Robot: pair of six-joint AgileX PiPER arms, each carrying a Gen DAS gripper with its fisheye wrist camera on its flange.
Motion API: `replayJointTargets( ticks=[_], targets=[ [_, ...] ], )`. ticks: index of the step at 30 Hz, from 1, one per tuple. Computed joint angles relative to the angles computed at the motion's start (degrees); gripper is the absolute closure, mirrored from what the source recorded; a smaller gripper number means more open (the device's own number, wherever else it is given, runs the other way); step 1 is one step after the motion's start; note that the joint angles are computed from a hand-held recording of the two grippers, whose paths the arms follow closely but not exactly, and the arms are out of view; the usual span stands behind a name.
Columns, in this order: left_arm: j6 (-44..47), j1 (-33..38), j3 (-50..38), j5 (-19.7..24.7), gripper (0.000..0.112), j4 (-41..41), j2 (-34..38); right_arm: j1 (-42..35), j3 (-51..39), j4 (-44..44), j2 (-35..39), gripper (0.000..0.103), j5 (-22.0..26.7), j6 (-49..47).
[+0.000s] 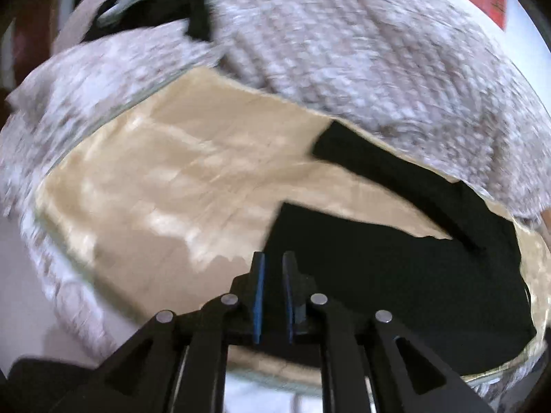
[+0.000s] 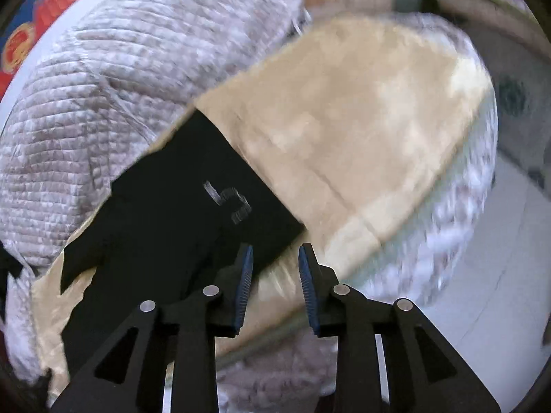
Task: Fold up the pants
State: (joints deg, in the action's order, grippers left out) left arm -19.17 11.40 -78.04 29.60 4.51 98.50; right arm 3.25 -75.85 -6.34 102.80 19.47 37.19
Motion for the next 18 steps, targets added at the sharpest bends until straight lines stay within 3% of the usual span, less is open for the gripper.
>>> replayJointTargets(
  ticks=[3,6,8,10,12,15,18],
  targets=[
    [10.1,-2.6,-6.6,2.1,0.093,-7.9,4.9,2.7,-8.6,1.7,5.0,0.075,2.8,-8.7],
    [19.6,-5.3,-14.1,5.3,0.089,-13.0,11.0,4.7,-21.2,3.8,13.2,0.075,10.7,-17.0],
    [21.1,-6.1,-19.1,7.8,0.089,-13.6,15.2,5.2,-27.2,0.3,17.7,0.075,15.6,-15.0],
    [15.7,-7.0,-20.5,7.7,0.089,-7.5,17.6,3.9,-28.0,-1.0,19.7,0.075,17.9,-11.6],
    [12.6,-6.4,-20.3,7.8,0.089,-4.3,19.2,1.8,-23.0,2.3,17.5,0.075,13.6,-11.0],
    [12.0,-5.6,-18.5,6.7,0.089,-5.2,18.4,1.1,-17.8,0.7,13.7,0.075,8.0,-9.9],
    [7.1,-7.4,-16.9,3.8,0.087,0.6,16.6,1.5,-19.8,7.3,14.5,0.075,7.2,-16.4]
  ],
)
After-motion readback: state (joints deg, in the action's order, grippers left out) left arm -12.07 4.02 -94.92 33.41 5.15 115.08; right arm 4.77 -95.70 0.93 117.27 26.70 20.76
